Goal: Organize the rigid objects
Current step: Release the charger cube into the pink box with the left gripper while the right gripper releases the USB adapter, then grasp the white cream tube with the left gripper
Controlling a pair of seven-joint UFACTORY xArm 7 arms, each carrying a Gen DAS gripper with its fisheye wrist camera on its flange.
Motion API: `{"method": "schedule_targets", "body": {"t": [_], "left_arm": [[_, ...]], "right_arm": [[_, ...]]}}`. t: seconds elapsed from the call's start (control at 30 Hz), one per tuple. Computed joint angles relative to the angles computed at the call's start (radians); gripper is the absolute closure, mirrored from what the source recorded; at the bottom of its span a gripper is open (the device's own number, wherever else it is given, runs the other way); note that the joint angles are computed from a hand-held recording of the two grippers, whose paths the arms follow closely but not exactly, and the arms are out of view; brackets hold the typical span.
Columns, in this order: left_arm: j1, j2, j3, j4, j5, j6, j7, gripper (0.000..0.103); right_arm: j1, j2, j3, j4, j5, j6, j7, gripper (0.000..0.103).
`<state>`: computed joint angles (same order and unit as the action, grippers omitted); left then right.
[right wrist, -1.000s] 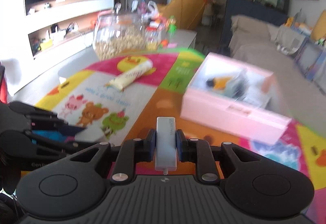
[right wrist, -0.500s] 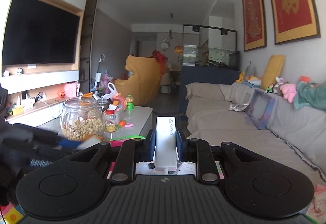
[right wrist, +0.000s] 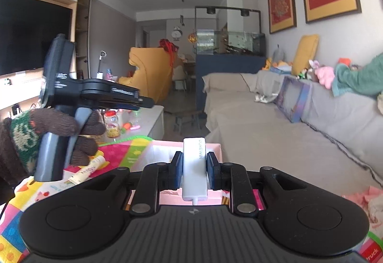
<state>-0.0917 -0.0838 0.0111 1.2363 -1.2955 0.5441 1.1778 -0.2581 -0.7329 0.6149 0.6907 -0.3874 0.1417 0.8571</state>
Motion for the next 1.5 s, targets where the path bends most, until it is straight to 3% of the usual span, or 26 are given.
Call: {"method": "schedule_targets", "body": {"t": [0.23, 0.37, 0.43, 0.5, 0.57, 0.63, 0.83, 1.0, 1.1, 1.2, 1.33, 1.47, 1.5], "left_arm": [[0.05, -0.156, 0.087, -0.226, 0.04, 0.126, 0.054, 0.067], [0.088, -0.246, 0.153, -0.366, 0.182, 0.238, 0.03, 0.067], [0.104, -0.277, 0.182, -0.415, 0.232, 0.28, 0.019, 0.067], [0.115, -0.301, 0.196, -0.454, 0.254, 0.266, 0.029, 0.067], [0.123, -0.317, 0.204, -0.479, 0.269, 0.222, 0.037, 0.067], [0.129, -0.317, 0.214, -0.49, 0.28, 0.17, 0.04, 0.067], [0.142, -0.251, 0.242, -0.462, 0.299, 0.104, -0.016, 0.067], [0.13, -0.166, 0.211, -0.39, 0.25, 0.007, -0.011, 0.067], [0.124, -0.089, 0.181, -0.307, 0.206, -0.071, 0.0, 0.067], [0.134, 0.014, 0.134, -0.194, 0.223, -0.134, -0.057, 0.067], [0.156, 0.149, 0.065, -0.066, 0.37, -0.207, -0.209, 0.067], [0.171, 0.25, 0.05, 0.03, 0.602, -0.149, -0.451, 0.068], [0.175, 0.268, 0.05, 0.047, 0.644, -0.13, -0.501, 0.064]], "right_arm": [[-0.025, 0.106, 0.004, 0.044, -0.001, 0.006, 0.033, 0.082], [-0.145, 0.194, 0.07, 0.151, -0.052, -0.046, 0.093, 0.082], [-0.242, 0.268, 0.127, 0.236, -0.075, -0.097, 0.132, 0.082], [-0.409, 0.329, 0.26, 0.341, -0.117, -0.1, 0.194, 0.08], [-0.502, 0.413, 0.373, 0.451, -0.177, -0.002, 0.206, 0.062], [-0.543, 0.46, 0.441, 0.501, -0.224, 0.073, 0.238, 0.058], [-0.302, 0.43, 0.275, 0.347, -0.183, 0.108, 0.188, 0.041], [-0.069, 0.411, 0.157, 0.207, -0.115, 0.203, 0.12, 0.041], [0.01, 0.41, 0.131, 0.16, -0.129, 0.222, 0.131, 0.041], [0.045, 0.411, 0.134, 0.133, -0.196, 0.208, 0.18, 0.04], [0.082, 0.449, 0.127, 0.158, -0.271, 0.219, 0.221, 0.037], [0.154, 0.474, 0.077, 0.158, -0.282, 0.216, 0.221, 0.037], [0.178, 0.475, 0.056, 0.154, -0.274, 0.216, 0.208, 0.037]]}}
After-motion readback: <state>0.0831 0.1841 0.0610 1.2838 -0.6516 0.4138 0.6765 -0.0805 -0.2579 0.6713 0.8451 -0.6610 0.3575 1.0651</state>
